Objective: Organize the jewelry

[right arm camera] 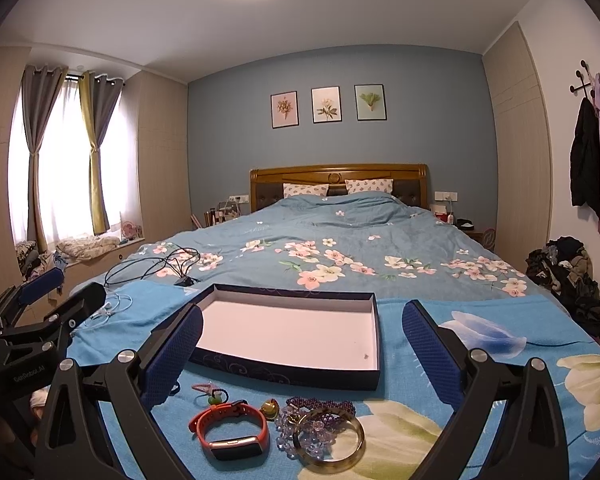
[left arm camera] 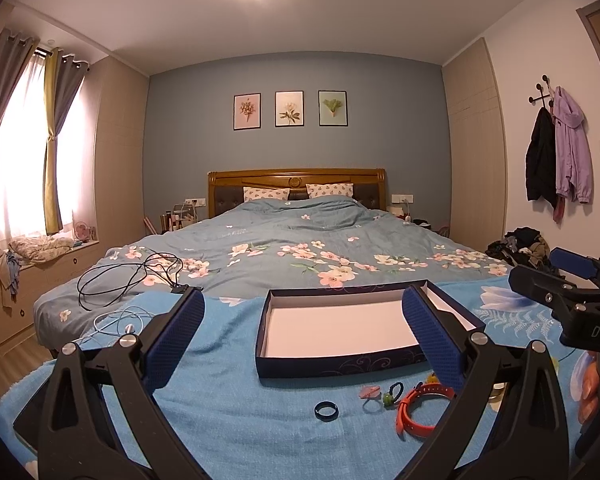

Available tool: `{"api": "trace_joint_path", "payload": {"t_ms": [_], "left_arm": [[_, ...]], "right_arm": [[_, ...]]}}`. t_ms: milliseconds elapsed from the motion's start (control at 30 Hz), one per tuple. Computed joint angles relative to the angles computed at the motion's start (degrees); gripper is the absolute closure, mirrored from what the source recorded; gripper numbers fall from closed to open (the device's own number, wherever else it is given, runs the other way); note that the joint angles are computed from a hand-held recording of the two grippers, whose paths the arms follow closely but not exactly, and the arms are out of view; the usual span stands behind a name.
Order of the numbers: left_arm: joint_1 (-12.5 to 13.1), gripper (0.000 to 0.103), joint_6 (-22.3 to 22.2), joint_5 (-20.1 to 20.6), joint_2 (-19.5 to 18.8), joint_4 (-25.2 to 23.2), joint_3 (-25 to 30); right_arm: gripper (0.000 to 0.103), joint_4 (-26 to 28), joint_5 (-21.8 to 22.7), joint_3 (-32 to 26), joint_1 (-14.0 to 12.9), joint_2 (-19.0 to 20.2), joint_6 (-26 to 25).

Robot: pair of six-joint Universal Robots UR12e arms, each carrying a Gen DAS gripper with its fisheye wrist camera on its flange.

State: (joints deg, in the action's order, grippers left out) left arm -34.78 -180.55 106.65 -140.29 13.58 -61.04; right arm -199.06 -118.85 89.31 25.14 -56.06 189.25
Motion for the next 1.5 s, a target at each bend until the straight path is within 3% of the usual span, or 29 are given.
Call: {"api": "trace_joint_path", "payload": {"t_ms": [1500], "left_arm": [[-0.1,0.006,0.2,0.4,-0.7,-1.3,0.9]], "right_arm": [[0.007,2.5,1.9,1.1,-0.6,-1.0,1.6]]}}
